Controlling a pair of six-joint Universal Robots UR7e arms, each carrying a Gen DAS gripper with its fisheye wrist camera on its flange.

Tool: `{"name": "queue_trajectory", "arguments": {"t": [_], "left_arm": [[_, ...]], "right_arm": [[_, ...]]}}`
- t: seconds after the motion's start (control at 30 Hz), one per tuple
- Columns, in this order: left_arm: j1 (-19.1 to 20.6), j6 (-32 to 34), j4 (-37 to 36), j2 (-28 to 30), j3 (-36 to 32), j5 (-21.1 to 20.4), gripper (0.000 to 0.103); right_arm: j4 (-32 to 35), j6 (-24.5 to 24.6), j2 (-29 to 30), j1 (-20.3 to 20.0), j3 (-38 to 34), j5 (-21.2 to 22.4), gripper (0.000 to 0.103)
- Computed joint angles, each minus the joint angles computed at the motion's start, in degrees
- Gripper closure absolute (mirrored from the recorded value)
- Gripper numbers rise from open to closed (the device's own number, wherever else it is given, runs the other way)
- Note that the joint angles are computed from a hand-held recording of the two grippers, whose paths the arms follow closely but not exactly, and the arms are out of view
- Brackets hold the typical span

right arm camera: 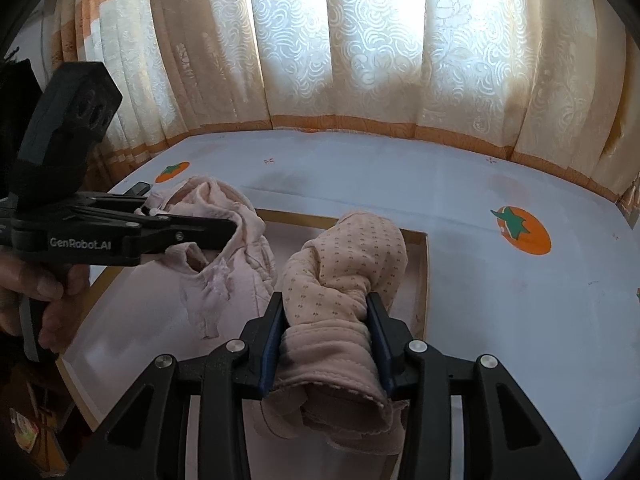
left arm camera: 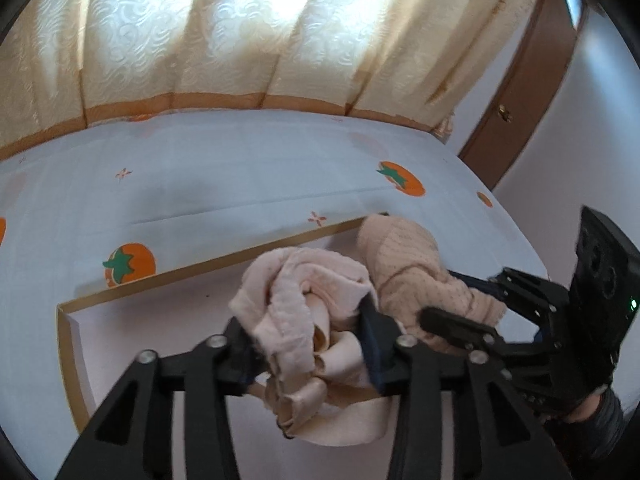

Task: Take underwear out of drawer
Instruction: 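Open left gripper over the tray while right gripper releases dotted underwear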

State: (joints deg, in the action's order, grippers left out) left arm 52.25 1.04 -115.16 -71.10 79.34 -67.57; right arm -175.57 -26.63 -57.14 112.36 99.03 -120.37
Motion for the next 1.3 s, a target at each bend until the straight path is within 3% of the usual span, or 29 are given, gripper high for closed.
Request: {"name": "queue_trajectory", "arguments": {"t": [0.07,0.13,0.23,0.3,0.43,0.6,1.0,1.3], "left_arm": [[0.1,-1.0,-0.6,-0.3,0.5,0.0,0.053],[0.1,-1.6,-1.0,-0.2,0.6,0.8,0.041],[0.0,-2.4,-1.7,-0.6,1.0,1.7,0.037],[0.0,-2.5,-2.0,-0.9,1.1,1.4,0.037],[-0.6,-1.9,-5.2,-2.3,2.7,1.9,0.024],[-1.7,-0.1,-8.7,-4.0,4.8,3.5,0.018],[-3.3,1.1,-12.7,-8.2,8.3,3.6,0.016],[-4.9,0.3,-13.0,-13.9,13.5,0.9,0.015]], "right_arm": [[-1.1,0.0,-0.3,-0.1,0.6,0.6,0.054],[-3.0,0.0,-0.7,-0.2,1.4,1.3,0.046],[-5.0,0.0,-1.1,-0.1,2.2,1.2,0.04],[-6.2,-0.5,-1.2,0.0,2.8,0.9,0.04],[-8.7,-1.1,-2.0,0.2,4.3,1.5,0.039],[-10.4,-0.8,-3.2,1.0,5.7,2.2,0.039],[-10.1,0.0,-7.7,5.2,10.8,3.5,0.037],[-6.9,2.0,-12.8,9.7,16.2,4.1,0.032]]}}
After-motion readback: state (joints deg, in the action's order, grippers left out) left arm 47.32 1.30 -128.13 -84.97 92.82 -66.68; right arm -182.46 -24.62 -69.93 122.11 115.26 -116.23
